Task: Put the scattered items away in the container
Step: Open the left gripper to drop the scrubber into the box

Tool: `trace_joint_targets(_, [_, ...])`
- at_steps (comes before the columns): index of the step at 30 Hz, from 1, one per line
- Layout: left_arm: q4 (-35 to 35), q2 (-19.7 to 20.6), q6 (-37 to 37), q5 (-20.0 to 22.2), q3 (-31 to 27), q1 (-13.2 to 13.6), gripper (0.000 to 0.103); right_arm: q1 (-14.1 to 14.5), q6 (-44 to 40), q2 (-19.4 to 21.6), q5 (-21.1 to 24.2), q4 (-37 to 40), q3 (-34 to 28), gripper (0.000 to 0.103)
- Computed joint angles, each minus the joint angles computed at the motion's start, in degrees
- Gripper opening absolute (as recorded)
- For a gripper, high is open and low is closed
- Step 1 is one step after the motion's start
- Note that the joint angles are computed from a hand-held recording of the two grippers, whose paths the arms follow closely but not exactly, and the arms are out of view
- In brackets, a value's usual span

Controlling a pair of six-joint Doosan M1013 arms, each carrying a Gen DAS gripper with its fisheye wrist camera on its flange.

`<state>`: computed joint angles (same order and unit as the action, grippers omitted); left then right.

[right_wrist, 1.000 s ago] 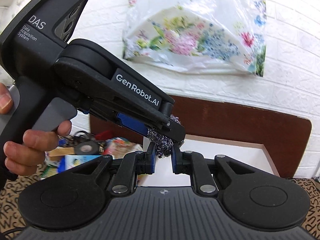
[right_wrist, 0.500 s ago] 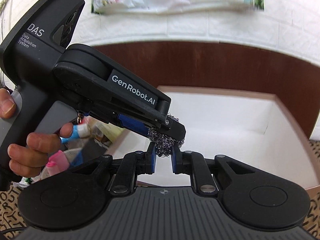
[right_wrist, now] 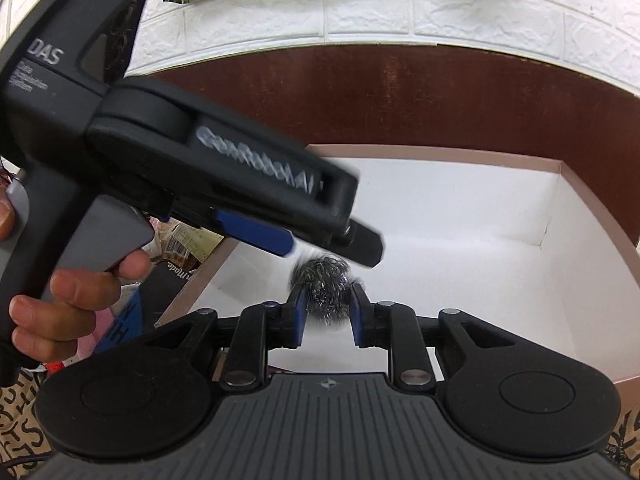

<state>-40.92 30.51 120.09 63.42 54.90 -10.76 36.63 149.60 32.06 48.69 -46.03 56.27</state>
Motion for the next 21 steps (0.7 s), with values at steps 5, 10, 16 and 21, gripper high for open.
trace_joint_targets(5, [-3.1,-1.5,1.7,-1.8,2.2,0.5,0.103,1.3,1.6,0.0,2.0,-6.6,0.2,0.078])
trace_joint_targets(10, [-1.4,-2.7,1.7,-1.9,3.7,0.6,0.103,2.2,2.8,-0.4,2.6,-10.1,0.7,0.096])
trace_joint_targets(16, [0.0,-5.8,4.4,-7.2,8.2,0.2,0.103,2.6,3.9,-1.2,2.4,-11.7,1.7,0.102])
trace_joint_targets(21, [0.1,-7.4,6.8,-8.8,10.2,0.1,0.103,2.9,4.2,-2.3,2.6,-11.9,2.7,0.103])
